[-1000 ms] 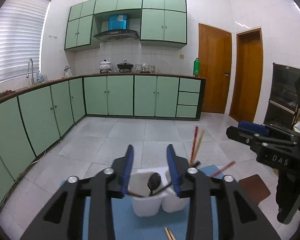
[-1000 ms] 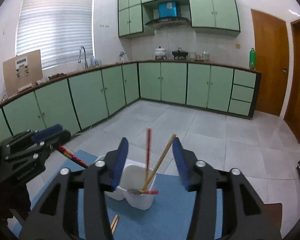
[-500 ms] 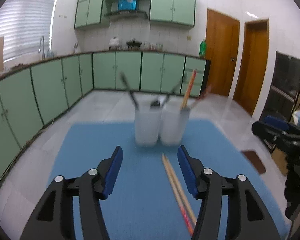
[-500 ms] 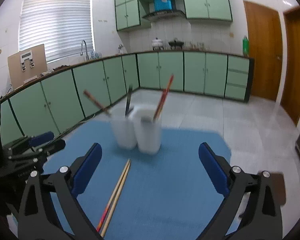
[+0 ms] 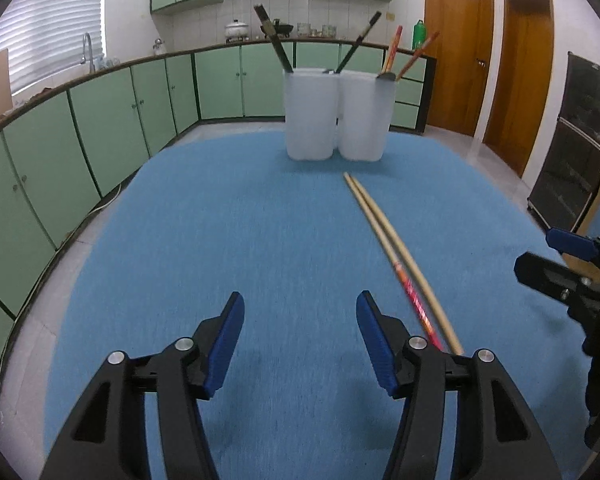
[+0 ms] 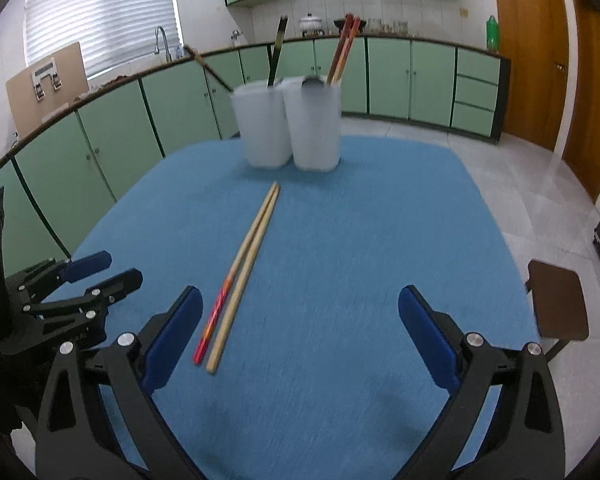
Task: Organize utensils
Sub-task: 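Bring both open tools back to the last two chopsticks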
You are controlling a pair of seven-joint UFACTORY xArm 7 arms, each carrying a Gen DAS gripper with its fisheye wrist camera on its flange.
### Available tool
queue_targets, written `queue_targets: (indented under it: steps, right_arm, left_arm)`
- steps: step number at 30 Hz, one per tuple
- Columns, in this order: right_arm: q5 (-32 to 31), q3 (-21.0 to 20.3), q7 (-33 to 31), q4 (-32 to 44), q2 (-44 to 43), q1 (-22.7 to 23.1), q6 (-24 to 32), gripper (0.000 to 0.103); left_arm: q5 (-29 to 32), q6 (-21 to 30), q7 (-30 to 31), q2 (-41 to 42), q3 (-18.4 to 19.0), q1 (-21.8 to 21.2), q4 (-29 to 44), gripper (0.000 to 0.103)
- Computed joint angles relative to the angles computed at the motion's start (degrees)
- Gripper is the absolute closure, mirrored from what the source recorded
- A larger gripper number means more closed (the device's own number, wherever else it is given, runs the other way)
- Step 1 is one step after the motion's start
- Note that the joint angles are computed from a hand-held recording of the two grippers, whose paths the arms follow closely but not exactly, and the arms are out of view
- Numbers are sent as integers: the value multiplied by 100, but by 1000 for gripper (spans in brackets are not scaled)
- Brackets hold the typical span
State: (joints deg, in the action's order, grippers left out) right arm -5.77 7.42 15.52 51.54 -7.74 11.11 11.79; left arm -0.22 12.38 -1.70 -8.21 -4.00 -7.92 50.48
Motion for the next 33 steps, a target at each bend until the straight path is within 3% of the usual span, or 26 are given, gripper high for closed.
queue_targets:
  steps: [2,8,12,15,20,33]
  right_arm:
    - [-380,140,321,-108,-26,-124,-7,7]
    - [-386,135,331,-103,50,2,120,8]
    - [-756,224,675,-53,113,-26,298,9]
    - [-728,190,640,-4,165,63,456,23]
    - [-828,155,689,66,210,106,573,26]
    - [-878,174,571,204,318,271,819,52]
  left_arm:
    - [-24,-3,2,-34,0,-13,-74,45]
    - [5,12,-43,-147,-19,-23,-259,45]
    - [193,63,-230,-183,-85,38,-285,45]
    - [190,110,-316,-182,-65,54,-288,44]
    - [-116,142,-254,-196,67,4,-304,44]
    - [-246,312,-122,-123,65,18,-230,44]
